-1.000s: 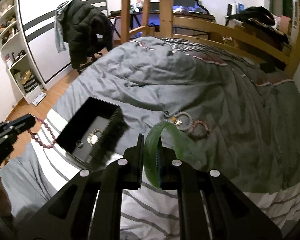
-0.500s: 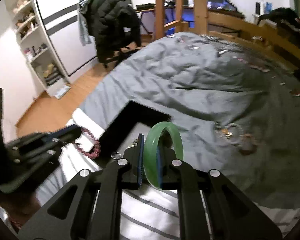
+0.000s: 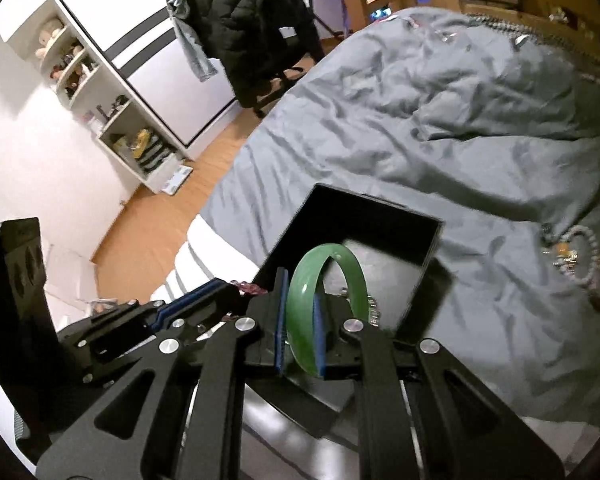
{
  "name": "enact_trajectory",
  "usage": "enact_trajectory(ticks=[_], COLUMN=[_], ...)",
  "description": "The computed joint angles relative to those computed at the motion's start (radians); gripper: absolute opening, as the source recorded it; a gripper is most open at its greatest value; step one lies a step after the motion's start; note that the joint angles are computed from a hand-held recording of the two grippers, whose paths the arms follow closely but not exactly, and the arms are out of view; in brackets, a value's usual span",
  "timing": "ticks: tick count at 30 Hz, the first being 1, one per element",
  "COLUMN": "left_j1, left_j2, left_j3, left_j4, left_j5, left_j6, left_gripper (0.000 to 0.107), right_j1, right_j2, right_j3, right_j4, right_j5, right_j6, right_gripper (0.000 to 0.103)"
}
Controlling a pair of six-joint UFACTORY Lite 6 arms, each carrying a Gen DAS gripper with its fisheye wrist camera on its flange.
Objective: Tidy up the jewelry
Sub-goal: 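Open both tools to drop the pink bracelet and jade bangle into the box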
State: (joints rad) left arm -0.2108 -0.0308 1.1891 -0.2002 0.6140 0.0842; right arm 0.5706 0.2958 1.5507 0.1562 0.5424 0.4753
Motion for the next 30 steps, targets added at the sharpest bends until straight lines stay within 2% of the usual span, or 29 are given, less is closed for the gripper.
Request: enact_trajectory(ticks=[5, 16, 17, 18, 19, 20, 22, 23, 24, 25, 28, 30], left_j1=[0.017, 0.018, 0.026, 0.033, 0.035, 0.034, 0.061, 0.077, 0.086, 0.086, 0.074, 0.044], left_j2=[0.020, 0.003, -0.010, -0.020, -0.032, -0.053, -0.070, -0.075, -0.080, -0.089, -0.102, -0.112], left_j3=[0.009, 0.008, 0.002, -0.002, -0.010, -0.024, -0.027, -0.029, -0.032, -0.037, -0.044, -0.053], left_j4=[0.000, 0.005, -0.029, -0.052, -0.051, -0.029, -0.110, -0.157, -0.178, -0.177, -0.182, -0.153], left_j5=[0.010, 0.009, 0.006, 0.006, 0.002, -0.019, -0.008, -0.002, -0.001, -0.008, -0.010, -0.019], left_j6=[-0.013, -0.033, -0.002, 0.017, 0.015, -0.008, 0.065, 0.107, 0.124, 0.121, 0.134, 0.118], left_gripper=[0.008, 0.009, 0.013, 0.028, 0.043, 0.047, 0.053, 0.056, 0.064, 0.071, 0.078, 0.086], right_j1=[0.000, -0.037, -0.040, -0.043, -0.045, -0.046, -0.058, -0.064, -0.068, -0.078, -0.094, -0.110], right_j2=[0.057, 0.041, 0.034, 0.025, 0.017, 0.003, -0.017, -0.039, -0.055, -0.080, -0.137, -0.179], right_j3=[0.014, -0.045, -0.048, -0.055, -0.057, -0.064, -0.070, -0.088, -0.100, -0.123, -0.170, -0.201], right_j4=[0.034, 0.157, 0.174, 0.189, 0.182, 0.163, 0.171, 0.153, 0.150, 0.164, 0.129, 0.093], right_j5=[-0.014, -0.039, -0.041, -0.042, -0.043, -0.049, -0.046, -0.059, -0.065, -0.073, -0.082, -0.077], right_j6=[-0.005, -0.108, -0.125, -0.140, -0.130, -0.106, -0.105, -0.081, -0.074, -0.077, -0.042, -0.015], right_gripper=[0.012, 0.015, 0.017, 0.024, 0.027, 0.031, 0.043, 0.053, 0.062, 0.065, 0.074, 0.082])
